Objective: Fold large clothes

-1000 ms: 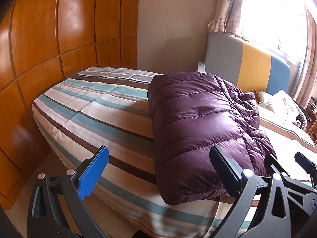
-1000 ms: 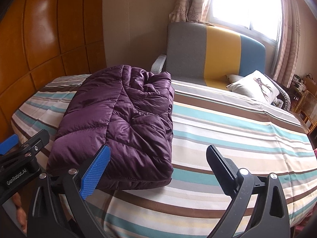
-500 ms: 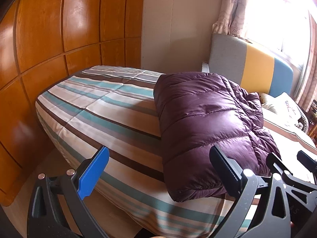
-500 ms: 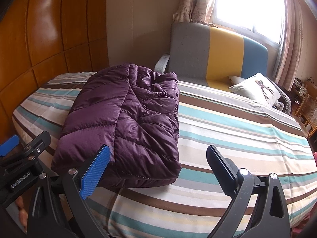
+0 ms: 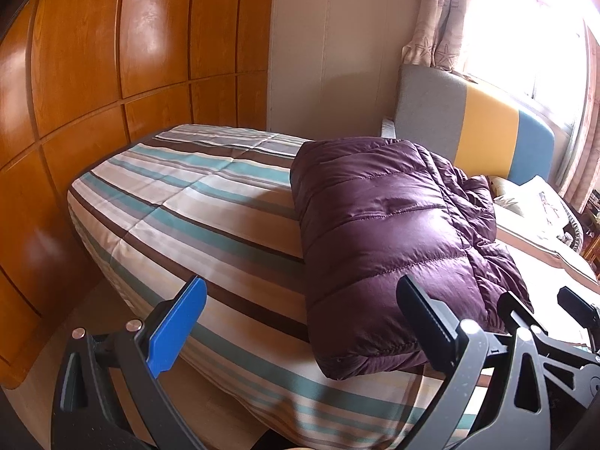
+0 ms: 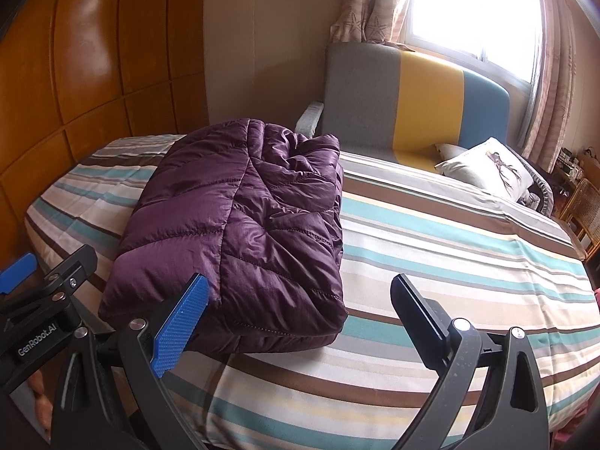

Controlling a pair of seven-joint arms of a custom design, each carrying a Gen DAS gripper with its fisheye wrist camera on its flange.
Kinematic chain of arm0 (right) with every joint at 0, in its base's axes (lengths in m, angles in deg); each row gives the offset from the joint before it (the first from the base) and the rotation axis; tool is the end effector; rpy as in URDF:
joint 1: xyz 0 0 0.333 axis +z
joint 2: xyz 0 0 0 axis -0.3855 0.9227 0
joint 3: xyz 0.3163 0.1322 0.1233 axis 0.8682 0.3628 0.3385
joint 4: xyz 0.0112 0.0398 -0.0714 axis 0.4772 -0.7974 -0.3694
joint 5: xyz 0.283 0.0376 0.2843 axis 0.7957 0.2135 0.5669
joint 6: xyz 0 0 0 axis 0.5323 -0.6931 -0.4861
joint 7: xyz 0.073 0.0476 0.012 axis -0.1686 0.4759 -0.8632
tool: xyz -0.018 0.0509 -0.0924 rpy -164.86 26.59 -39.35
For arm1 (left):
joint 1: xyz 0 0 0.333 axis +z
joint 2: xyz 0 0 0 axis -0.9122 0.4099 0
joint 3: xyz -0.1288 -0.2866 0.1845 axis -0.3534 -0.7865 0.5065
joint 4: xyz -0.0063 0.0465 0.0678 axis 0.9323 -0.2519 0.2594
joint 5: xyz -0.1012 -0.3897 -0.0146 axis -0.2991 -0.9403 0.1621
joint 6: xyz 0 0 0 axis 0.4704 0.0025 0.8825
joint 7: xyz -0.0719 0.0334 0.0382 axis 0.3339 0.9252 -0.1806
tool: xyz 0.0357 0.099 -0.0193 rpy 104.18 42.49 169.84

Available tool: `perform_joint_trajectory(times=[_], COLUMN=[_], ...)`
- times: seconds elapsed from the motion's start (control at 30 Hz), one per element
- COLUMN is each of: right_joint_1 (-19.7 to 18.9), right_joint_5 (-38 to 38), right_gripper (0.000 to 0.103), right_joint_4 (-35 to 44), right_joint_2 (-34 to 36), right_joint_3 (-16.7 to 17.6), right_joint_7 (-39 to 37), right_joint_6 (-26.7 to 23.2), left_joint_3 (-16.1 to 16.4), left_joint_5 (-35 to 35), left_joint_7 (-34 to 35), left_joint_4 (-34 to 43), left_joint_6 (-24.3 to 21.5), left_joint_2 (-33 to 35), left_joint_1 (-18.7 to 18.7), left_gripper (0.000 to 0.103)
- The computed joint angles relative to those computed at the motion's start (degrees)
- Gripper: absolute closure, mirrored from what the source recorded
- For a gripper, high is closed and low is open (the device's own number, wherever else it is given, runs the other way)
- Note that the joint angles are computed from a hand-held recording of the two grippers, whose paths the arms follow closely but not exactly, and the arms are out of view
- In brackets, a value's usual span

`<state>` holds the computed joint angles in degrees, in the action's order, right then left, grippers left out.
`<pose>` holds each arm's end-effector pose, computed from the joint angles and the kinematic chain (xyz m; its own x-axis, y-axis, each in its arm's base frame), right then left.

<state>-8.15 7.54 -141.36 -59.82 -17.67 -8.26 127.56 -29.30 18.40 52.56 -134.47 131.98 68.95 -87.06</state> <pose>0.5912 0.1807 0.4498 0.3501 -0.9356 0.0453 -0.5860 -0.2565 -0.7687 0.5433 -0.3175 0.4613 0.5126 -0.8564 0.0621 -0.5068 -0.3601 -0.7833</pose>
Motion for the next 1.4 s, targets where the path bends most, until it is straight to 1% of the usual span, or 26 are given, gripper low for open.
perform_joint_trajectory(times=[0.1,0.23,0.33,0.4,0.53,0.6,0.7,0.8,0.87,0.93,1.1,1.17,1.27,1.37,1.4], right_joint_1=[0.82,-0.05,0.03,-0.93,-0.92,0.4,-1.28,-1.0,-1.81,-1.99,-3.15,-2.3,-2.48,-1.17,-1.18], right_joint_5=[-0.21,0.01,-0.01,0.21,0.21,-0.01,0.27,0.29,0.52,0.58,0.89,0.81,0.94,0.74,0.76], right_gripper=[0.006,0.006,0.006,0.006,0.006,0.006,0.006,0.006,0.006,0.004,0.004,0.004,0.004,0.004,0.004], right_joint_4=[-0.01,-0.02,-0.11,-0.13,-0.19,-0.07,-0.29,-0.3,-0.37,-0.4,-0.45,-0.43,-0.4,-0.34,-0.36], right_joint_2=[0.06,0.09,0.0,-0.04,-0.04,0.04,-0.23,-0.31,-0.38,-0.4,-0.41,-0.37,-0.32,-0.21,-0.21], right_joint_3=[-0.86,0.09,-0.02,0.98,1.0,-0.42,1.2,0.87,1.72,1.86,3.02,2.17,2.37,1.01,0.99], right_joint_7=[0.16,0.02,-0.03,-0.31,-0.45,-0.13,-0.63,-0.66,-0.89,-1.07,-1.61,-1.5,-1.68,-1.37,-1.34], right_joint_6=[0.17,0.17,0.27,0.33,0.65,0.46,0.36,0.39,0.37,0.39,0.47,0.4,0.15,0.14,0.1], left_joint_3=[0.0,-0.01,-0.05,-0.02,-0.08,-0.12,-0.13,-0.14,-0.15,-0.2,-0.27,-0.31,-0.36,-0.33,-0.25], left_joint_5=[0.03,-0.11,-0.15,-0.07,0.26,0.34,0.2,0.45,0.56,0.49,0.69,0.9,0.82,0.11,-0.34], left_joint_7=[-0.14,-0.16,-0.08,-0.24,-0.29,-0.21,-0.28,-0.39,-0.52,-0.54,-0.7,-0.56,-0.59,0.1,0.51], left_joint_4=[0.02,0.01,0.08,-0.04,0.18,0.24,0.22,0.18,-0.02,-0.1,-0.42,-0.34,-0.22,-0.1,-0.18], left_joint_6=[-0.04,0.57,0.46,0.62,0.15,-0.07,0.01,-0.08,-0.17,-0.14,0.21,-0.11,-0.39,0.03,0.85], left_joint_2=[-0.04,-0.11,-0.1,-0.19,-0.13,-0.12,-0.14,-0.19,-0.35,-0.41,-0.71,-0.66,-0.57,-0.29,-0.25], left_joint_1=[-0.03,0.09,0.02,0.06,-0.13,-0.21,-0.21,-0.27,-0.27,-0.22,-0.14,-0.16,-0.19,-0.01,0.22], left_gripper=[0.002,0.002,0.002,0.002,0.002,0.002,0.002,0.002,0.002,0.002,0.002,0.002,0.002,0.002,0.002])
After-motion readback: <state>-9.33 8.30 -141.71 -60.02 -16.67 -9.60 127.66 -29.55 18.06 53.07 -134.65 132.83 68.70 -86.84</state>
